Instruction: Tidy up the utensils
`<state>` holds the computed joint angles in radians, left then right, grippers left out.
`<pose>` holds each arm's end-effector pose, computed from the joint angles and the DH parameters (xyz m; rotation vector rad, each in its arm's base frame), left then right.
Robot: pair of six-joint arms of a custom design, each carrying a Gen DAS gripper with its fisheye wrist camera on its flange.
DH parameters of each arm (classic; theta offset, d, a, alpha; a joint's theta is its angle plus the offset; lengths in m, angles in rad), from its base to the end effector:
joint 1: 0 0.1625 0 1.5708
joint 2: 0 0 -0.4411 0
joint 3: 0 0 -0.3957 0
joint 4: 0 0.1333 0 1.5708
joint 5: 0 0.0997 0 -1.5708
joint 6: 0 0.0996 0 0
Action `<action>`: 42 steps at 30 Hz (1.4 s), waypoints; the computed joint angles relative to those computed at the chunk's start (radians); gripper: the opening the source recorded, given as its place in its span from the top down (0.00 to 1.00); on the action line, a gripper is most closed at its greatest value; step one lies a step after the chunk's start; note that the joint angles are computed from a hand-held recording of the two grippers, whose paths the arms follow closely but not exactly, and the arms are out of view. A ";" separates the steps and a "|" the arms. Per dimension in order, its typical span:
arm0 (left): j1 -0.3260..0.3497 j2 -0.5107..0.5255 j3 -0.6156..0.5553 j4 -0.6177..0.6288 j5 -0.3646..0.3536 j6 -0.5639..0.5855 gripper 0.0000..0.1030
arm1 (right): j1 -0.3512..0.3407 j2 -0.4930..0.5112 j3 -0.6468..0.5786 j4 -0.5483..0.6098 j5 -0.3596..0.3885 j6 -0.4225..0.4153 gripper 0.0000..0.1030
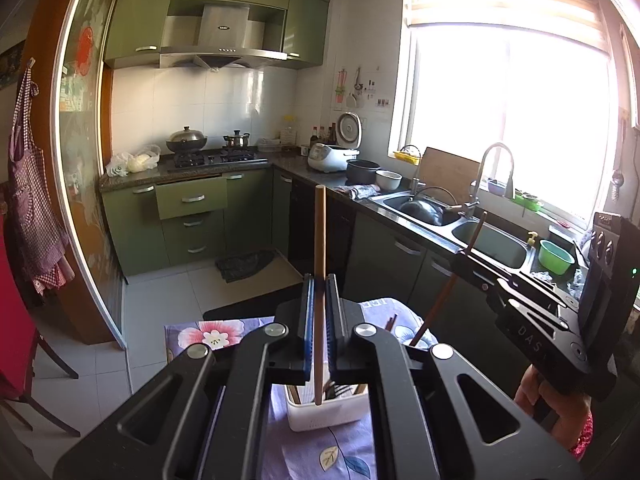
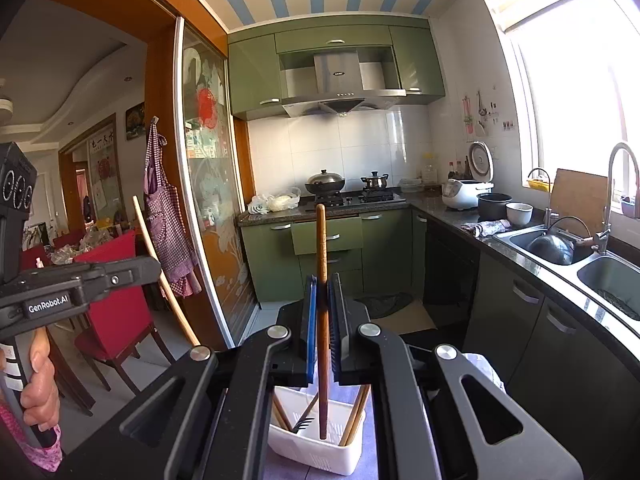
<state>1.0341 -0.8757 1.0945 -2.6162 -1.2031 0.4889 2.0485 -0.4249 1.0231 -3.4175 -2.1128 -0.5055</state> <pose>-0.2661 -0.7780 0.4258 1.0805 2.3471 -1.1405 0.4596 -0.7095 0.1890 0.6375 -2.1049 1.5449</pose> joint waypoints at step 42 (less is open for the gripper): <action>0.089 -0.252 0.691 -0.515 0.011 0.124 0.07 | 0.013 -0.036 0.658 -0.545 -0.096 0.101 0.25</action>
